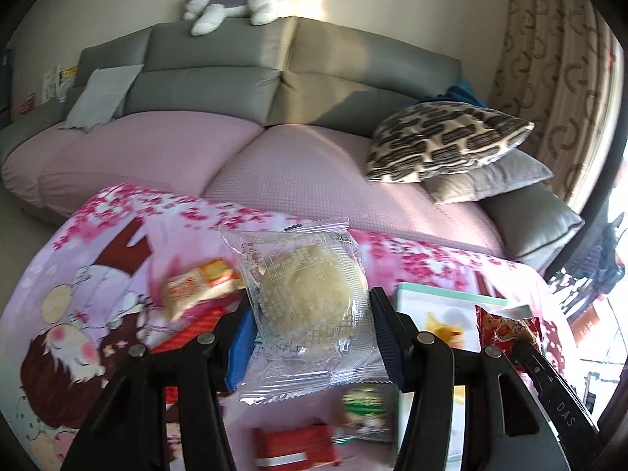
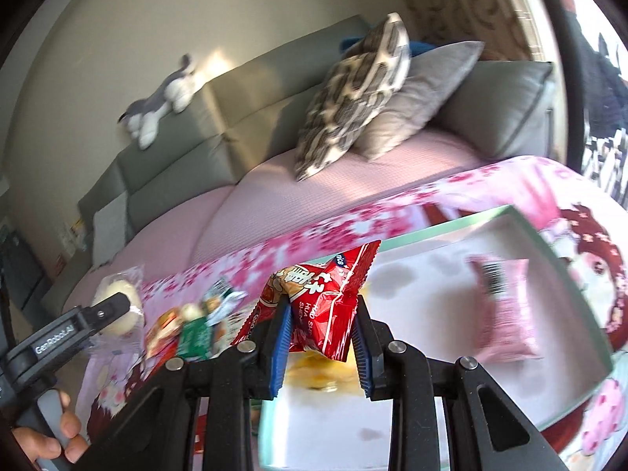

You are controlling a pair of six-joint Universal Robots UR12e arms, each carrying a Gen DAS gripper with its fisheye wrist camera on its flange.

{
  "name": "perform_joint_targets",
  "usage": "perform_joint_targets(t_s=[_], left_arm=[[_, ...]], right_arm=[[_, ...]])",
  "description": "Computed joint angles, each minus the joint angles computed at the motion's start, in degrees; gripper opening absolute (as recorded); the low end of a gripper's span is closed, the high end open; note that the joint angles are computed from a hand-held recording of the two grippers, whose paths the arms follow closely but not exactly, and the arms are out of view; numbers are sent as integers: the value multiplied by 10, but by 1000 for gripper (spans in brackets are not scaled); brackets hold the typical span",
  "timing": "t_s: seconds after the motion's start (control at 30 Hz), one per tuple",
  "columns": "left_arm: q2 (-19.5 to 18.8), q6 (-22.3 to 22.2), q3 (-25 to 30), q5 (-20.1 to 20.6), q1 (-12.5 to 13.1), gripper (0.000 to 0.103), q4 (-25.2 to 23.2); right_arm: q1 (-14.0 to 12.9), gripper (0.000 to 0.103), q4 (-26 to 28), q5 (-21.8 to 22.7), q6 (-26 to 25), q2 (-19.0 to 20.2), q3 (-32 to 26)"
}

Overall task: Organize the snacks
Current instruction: 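Carry both held snacks over the white tray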

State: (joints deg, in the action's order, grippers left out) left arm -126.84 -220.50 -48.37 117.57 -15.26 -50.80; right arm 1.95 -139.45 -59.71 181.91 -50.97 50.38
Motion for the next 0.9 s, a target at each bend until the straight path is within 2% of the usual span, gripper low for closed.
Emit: perform_joint_targets(t_s=[0.3, 0.9], left_arm=[[-42, 39, 64, -25, -9, 57, -9], [-127, 71, 179, -43, -14, 57, -123]], right_arm=[[-18, 31, -20, -33, 32, 2, -5], [-22, 31, 18, -49, 33, 18, -23]])
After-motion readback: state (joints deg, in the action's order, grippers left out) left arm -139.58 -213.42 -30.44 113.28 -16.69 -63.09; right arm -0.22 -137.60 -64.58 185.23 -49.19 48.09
